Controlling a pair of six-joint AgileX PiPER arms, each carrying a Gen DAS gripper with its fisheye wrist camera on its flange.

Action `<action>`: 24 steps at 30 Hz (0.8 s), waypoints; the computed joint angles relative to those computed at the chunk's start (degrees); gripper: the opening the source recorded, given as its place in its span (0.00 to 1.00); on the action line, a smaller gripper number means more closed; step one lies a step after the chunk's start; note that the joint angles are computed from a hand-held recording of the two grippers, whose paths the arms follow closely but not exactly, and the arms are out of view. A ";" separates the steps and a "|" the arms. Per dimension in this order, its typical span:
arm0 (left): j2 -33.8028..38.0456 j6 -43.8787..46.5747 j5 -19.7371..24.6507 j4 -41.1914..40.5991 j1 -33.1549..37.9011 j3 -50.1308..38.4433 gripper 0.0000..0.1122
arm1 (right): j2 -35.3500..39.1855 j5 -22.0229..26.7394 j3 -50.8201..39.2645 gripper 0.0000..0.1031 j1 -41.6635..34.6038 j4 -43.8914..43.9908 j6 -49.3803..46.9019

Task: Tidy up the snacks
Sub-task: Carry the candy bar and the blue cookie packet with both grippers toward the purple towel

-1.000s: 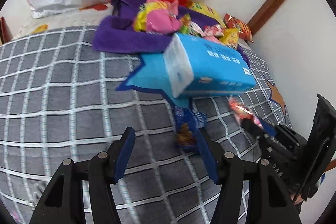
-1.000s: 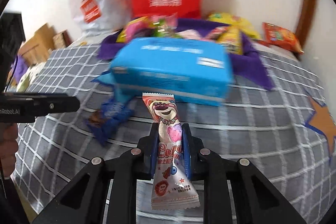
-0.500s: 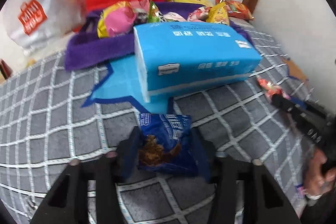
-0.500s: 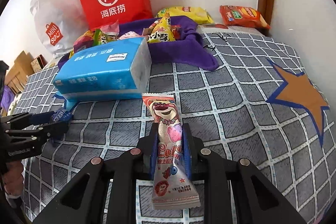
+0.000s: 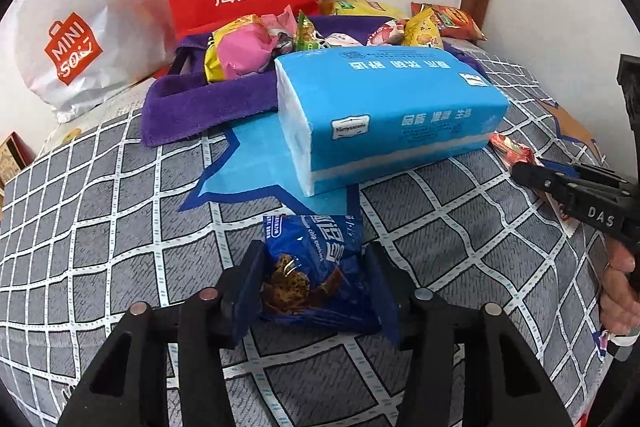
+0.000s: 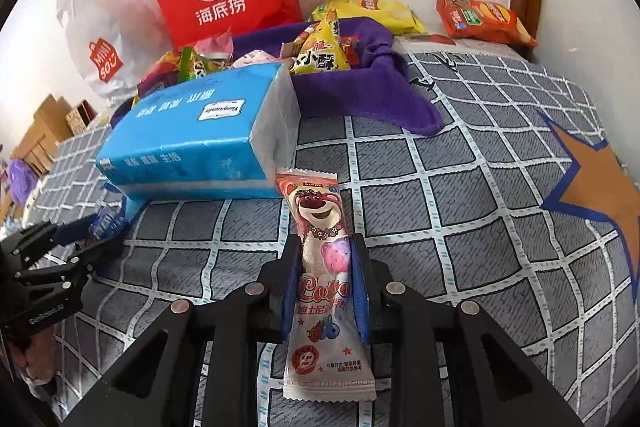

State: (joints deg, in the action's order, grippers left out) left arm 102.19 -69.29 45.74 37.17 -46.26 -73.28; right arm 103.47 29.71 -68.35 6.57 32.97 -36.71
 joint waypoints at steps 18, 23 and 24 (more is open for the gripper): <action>0.47 3.73 -3.12 -2.63 0.88 -0.23 0.62 | 0.54 0.27 -0.49 0.25 -0.16 0.10 -1.09; -1.03 3.41 -6.35 -3.20 1.99 1.97 0.62 | 0.59 0.38 -0.63 0.26 -0.08 0.07 -0.92; -1.29 3.26 -6.82 -3.25 2.10 2.34 0.62 | 0.57 0.39 -0.59 0.26 -0.03 0.22 -0.92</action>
